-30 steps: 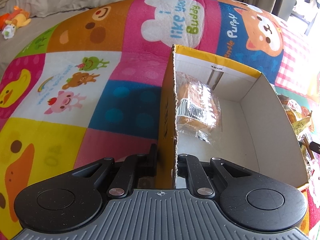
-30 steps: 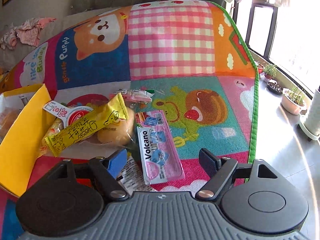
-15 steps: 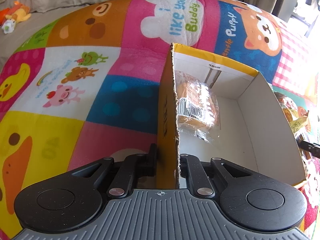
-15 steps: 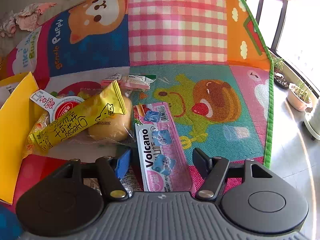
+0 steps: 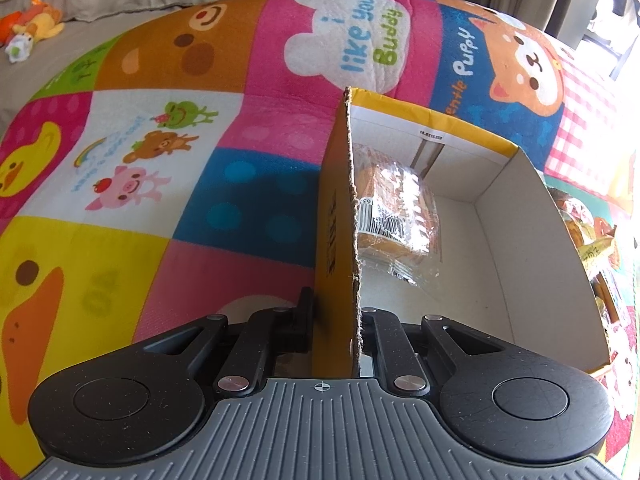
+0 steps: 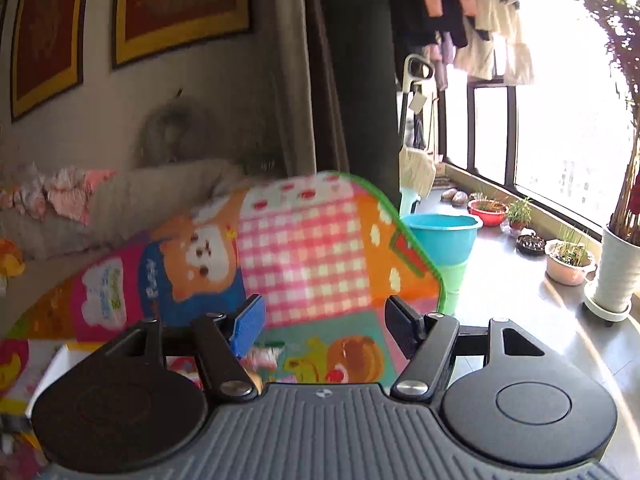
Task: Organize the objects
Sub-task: 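Grasp the pink Volcano packet with the right gripper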
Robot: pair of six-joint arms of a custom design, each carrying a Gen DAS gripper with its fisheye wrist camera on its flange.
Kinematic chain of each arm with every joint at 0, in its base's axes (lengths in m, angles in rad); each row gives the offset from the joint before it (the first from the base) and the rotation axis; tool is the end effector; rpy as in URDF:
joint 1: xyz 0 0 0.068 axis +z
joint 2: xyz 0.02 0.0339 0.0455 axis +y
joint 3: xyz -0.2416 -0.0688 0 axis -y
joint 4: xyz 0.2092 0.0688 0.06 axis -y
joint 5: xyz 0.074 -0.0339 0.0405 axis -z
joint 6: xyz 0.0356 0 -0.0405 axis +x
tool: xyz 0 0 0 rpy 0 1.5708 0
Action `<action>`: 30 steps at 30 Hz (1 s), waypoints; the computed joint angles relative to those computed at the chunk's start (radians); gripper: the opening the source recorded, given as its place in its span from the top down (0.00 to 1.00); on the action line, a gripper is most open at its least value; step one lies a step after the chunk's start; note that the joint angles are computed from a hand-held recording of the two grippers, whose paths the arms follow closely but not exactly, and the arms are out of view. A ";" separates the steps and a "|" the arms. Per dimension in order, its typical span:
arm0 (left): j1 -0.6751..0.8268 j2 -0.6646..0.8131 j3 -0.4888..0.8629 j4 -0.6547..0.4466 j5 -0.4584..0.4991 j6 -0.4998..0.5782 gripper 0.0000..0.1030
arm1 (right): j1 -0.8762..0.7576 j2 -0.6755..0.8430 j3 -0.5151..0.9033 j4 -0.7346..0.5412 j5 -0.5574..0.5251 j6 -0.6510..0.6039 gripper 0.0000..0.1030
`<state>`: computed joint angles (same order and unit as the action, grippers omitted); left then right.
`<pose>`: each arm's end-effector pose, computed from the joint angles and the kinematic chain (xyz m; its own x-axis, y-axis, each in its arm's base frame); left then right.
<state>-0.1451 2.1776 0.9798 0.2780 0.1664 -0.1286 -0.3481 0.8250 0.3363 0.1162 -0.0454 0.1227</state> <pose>0.3514 -0.0573 0.0522 -0.8116 -0.0092 -0.5841 0.1390 0.9681 -0.2084 0.1613 -0.0568 0.2059 -0.3027 0.2399 -0.9224 0.3406 0.9311 0.1304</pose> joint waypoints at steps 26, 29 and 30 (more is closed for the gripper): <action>-0.003 -0.027 -0.042 0.008 0.010 0.016 0.86 | 0.194 1.248 0.445 0.257 0.073 -0.053 0.25; -0.003 -0.025 -0.039 0.006 0.013 0.014 0.86 | 0.192 1.282 0.478 0.261 0.060 -0.045 0.27; -0.003 -0.024 -0.038 0.006 0.012 0.013 0.86 | 0.187 1.284 0.488 0.254 0.053 -0.050 0.28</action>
<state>-0.1482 2.1533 0.9420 0.2841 0.1782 -0.1156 -0.1615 2.1089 0.8245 0.3702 0.0071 0.0729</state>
